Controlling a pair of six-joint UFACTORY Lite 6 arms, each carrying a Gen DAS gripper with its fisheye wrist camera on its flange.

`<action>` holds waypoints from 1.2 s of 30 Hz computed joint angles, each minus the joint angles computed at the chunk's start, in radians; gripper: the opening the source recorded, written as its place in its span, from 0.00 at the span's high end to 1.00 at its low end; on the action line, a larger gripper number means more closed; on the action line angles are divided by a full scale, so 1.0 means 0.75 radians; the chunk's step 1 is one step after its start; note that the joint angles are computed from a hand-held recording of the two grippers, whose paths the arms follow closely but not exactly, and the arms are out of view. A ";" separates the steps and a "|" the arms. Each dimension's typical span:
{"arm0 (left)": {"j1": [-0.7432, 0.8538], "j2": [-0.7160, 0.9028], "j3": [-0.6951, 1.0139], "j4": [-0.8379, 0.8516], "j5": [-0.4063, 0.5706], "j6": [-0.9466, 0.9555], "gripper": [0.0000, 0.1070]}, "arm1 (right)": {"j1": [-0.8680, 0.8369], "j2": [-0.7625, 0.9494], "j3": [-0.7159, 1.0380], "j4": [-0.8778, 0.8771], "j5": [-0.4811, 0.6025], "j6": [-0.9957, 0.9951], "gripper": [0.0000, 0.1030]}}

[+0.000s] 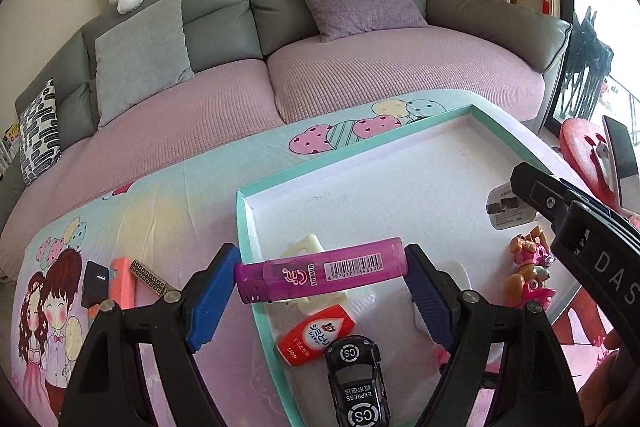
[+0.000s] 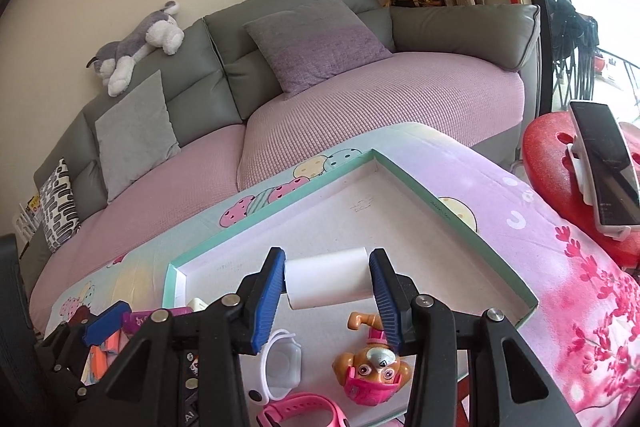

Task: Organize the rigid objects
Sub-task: 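Carry the lighter with the left tool over the tray while the right tool carries the charger there, then open the left tool to drop the lighter in the tray while the right tool releases the charger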

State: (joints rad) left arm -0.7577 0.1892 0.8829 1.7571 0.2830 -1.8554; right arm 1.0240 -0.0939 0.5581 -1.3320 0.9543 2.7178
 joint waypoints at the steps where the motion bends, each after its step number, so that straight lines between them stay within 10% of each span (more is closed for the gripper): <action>1: -0.001 0.000 -0.002 0.028 -0.001 -0.033 0.22 | -0.003 0.001 -0.003 0.001 0.000 0.001 0.55; 36: -0.035 0.066 0.024 -0.115 0.029 0.145 0.22 | -0.045 0.059 0.008 -0.002 -0.082 -0.008 0.54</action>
